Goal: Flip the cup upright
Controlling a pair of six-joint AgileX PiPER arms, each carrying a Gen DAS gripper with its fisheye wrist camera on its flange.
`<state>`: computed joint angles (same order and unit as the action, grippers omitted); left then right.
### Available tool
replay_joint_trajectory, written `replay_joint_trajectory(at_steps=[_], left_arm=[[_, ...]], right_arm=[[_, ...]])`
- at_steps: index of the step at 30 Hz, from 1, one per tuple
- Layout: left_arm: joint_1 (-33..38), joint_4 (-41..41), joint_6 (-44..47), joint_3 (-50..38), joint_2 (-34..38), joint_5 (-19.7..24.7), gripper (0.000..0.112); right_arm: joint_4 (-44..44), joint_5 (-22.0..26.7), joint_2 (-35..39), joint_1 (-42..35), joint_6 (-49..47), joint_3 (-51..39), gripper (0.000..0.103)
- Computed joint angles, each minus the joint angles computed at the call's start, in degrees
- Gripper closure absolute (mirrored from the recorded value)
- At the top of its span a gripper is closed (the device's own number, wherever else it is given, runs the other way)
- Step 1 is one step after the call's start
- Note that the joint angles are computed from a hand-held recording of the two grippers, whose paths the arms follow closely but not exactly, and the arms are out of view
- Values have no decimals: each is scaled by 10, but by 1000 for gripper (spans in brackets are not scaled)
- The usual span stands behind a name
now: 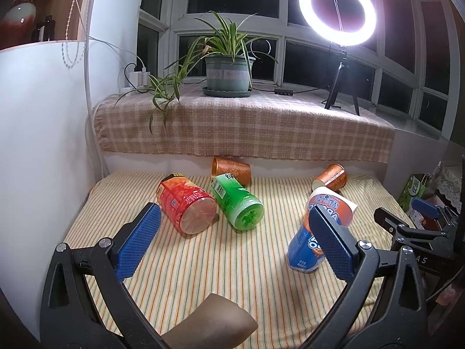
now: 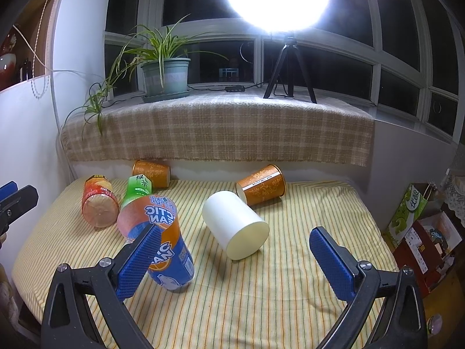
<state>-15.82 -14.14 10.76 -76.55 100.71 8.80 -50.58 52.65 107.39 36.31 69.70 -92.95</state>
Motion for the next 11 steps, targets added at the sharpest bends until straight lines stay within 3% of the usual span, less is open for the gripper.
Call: replay_joint_trajectory(at_steps=[9,11], left_arm=[[8,-28,30,-2,-1,2,9],[6,0,5,1,-2,-4,9]], right_arm=[[0,-3,0,2,0,5,0],[3,-5,2,1,-1,5,0]])
